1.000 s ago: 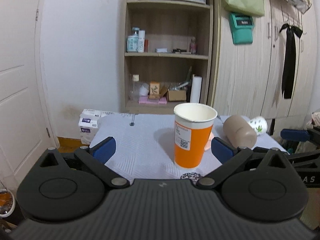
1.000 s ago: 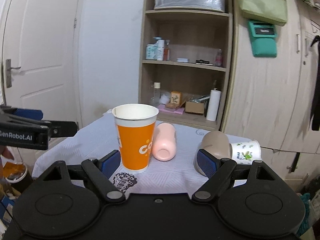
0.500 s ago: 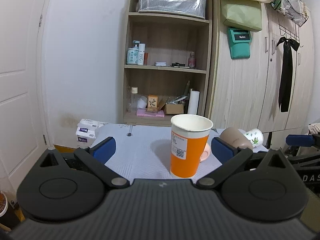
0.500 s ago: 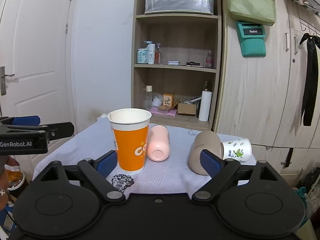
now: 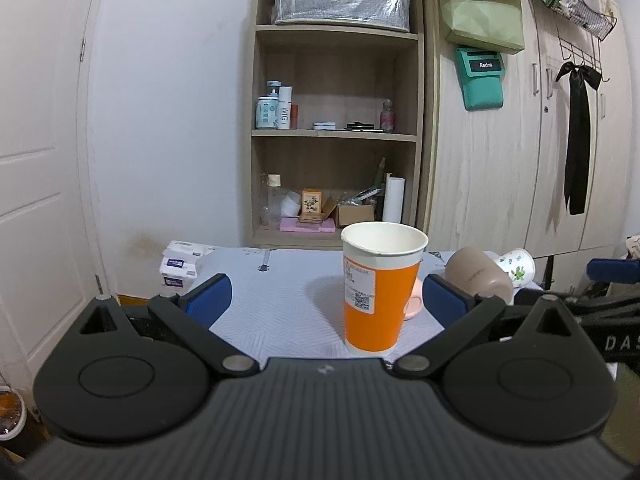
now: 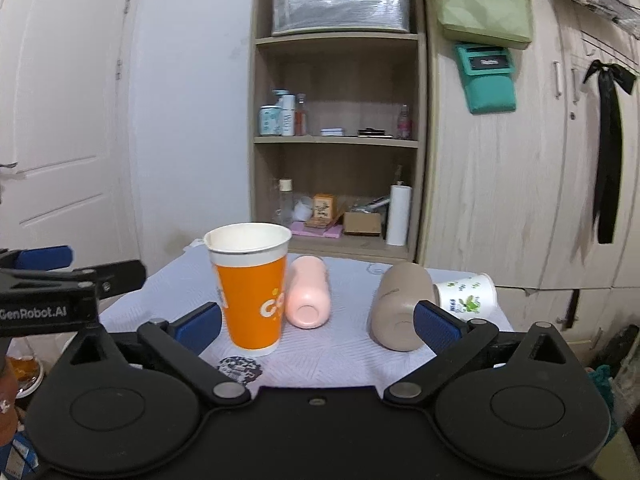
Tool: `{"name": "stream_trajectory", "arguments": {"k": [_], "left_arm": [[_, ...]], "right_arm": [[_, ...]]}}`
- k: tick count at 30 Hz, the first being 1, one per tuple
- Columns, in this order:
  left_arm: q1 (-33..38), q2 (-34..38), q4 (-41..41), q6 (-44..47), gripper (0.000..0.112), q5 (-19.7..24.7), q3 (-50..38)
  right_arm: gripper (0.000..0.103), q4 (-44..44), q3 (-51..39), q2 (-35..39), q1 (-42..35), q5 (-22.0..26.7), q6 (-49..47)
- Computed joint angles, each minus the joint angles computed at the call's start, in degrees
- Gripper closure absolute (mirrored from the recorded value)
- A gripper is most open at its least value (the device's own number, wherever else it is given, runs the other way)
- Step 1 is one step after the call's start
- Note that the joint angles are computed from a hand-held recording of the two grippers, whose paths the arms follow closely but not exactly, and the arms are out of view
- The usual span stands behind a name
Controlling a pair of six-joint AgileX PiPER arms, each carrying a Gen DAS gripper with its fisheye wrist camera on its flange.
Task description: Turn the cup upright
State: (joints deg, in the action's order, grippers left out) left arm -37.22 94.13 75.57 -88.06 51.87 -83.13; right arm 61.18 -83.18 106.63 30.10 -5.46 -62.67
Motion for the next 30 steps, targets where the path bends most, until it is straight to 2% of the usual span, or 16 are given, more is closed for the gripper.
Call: {"name": "stream_trajectory", "arguments": {"k": [9,12,15,18,30], "left_arm": [[-0.1,0.1,0.1,-0.5,0.009,0.4,-0.1],[-0.2,0.3,0.4,-1.2,0.009,1.3,-0.1],[-1.2,1.9,1.4,-0.5,0.009,5.3,-1.3],[-1.7,2.8,2.0,0.7,0.009,7.1,-1.7],[-1.0,2.5,0.5,2.3,0.009,6.3,-1.5]], "right_arm": [[0.0,8.8,0.3,-0.1,0.5,-4.0,-5.9],[0.0,6.3,0.6,-0.1,0.5,-4.4,-3.3],[0.0,3.7,1.2,-0.3,0.7,-5.0,-0.8],[0.0,1.9,1.6,-0.4,1.1,-6.0,0.8],[0.0,2.5,2.3,-0.5,2.2,-8.5,-0.7]]}}
